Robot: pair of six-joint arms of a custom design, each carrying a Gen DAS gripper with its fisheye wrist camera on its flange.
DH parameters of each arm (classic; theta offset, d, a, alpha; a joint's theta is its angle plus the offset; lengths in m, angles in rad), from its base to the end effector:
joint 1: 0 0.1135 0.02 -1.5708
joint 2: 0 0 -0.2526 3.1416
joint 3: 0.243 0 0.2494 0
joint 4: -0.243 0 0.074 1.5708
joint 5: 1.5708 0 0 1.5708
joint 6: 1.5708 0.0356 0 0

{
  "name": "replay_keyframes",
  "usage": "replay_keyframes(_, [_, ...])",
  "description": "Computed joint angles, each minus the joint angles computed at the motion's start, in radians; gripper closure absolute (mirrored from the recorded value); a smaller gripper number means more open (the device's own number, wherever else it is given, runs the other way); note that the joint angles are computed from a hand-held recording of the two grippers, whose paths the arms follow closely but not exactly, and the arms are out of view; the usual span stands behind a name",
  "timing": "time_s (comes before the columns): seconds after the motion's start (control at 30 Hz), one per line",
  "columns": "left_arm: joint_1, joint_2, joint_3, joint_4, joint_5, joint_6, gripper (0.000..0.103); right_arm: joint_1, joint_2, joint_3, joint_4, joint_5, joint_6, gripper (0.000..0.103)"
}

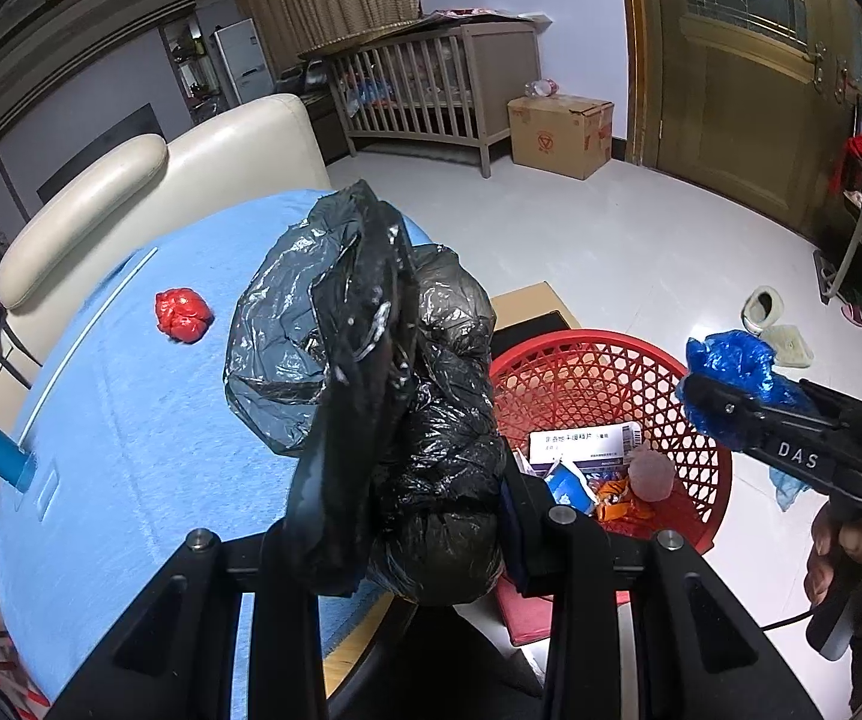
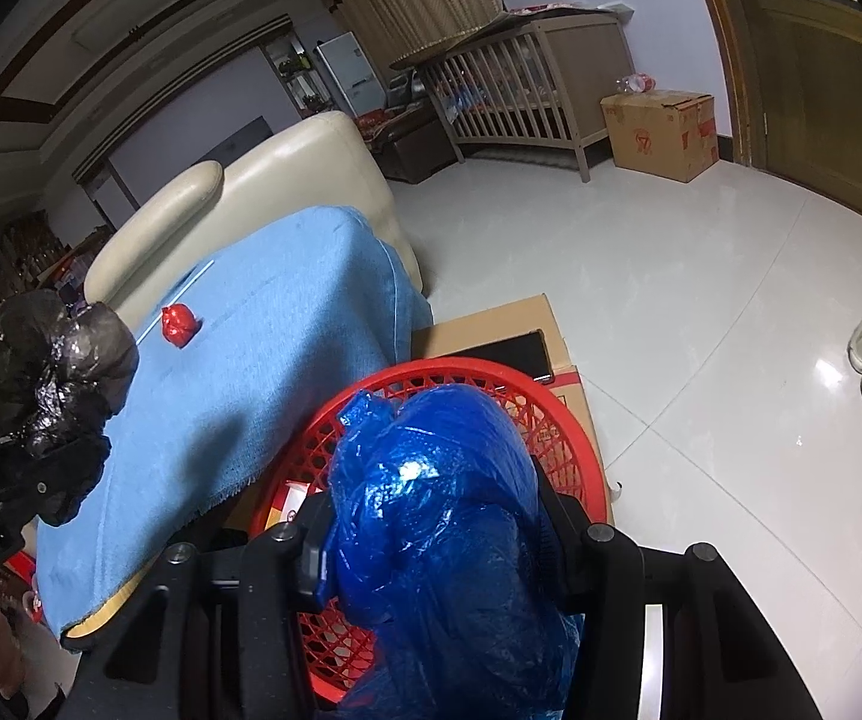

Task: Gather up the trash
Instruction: 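Open the right tool to drop the blue bag into the basket, then open the left tool to drop the black bags into the basket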

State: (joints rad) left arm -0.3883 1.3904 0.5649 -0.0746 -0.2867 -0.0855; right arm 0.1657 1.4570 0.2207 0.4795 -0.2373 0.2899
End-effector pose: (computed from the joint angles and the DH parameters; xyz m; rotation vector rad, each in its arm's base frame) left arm 0.2354 -0.0854 0.1401 0.2450 2.4136 0.1418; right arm 0.2022 0.0423 0.0809 0.0254 2.3555 0.5022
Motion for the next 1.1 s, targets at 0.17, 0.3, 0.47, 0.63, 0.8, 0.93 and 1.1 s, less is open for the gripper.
replay_keyframes(0.17, [0.001, 0.008, 0.008, -0.006, 0.005, 0.006, 0.067, -0.003, 0.023, 0.002, 0.013, -0.003, 0.001, 0.05])
replay_keyframes(0.3, [0.006, 0.009, 0.011, -0.007, 0.013, 0.015, 0.067, 0.001, 0.022, 0.007, 0.006, 0.003, 0.006, 0.05])
replay_keyframes(0.47, [0.011, 0.008, 0.01, -0.007, 0.02, 0.017, 0.067, 0.009, 0.012, 0.014, -0.01, 0.011, 0.012, 0.05])
replay_keyframes(0.63, [0.004, 0.012, 0.008, -0.002, 0.022, 0.015, 0.067, 0.018, 0.022, 0.022, -0.007, 0.017, 0.017, 0.05])
replay_keyframes(0.8, [0.002, 0.016, 0.006, 0.003, 0.026, 0.016, 0.067, 0.037, 0.095, 0.077, -0.01, 0.024, 0.02, 0.047])
replay_keyframes(0.93, [0.007, 0.017, 0.007, 0.004, 0.031, 0.02, 0.067, 0.046, 0.19, 0.151, -0.039, 0.033, 0.033, 0.03])
replay_keyframes(1.1, [0.011, 0.036, 0.016, 0.006, 0.042, 0.024, 0.067, 0.019, 0.132, 0.133, -0.06, 0.04, 0.038, 0.028])
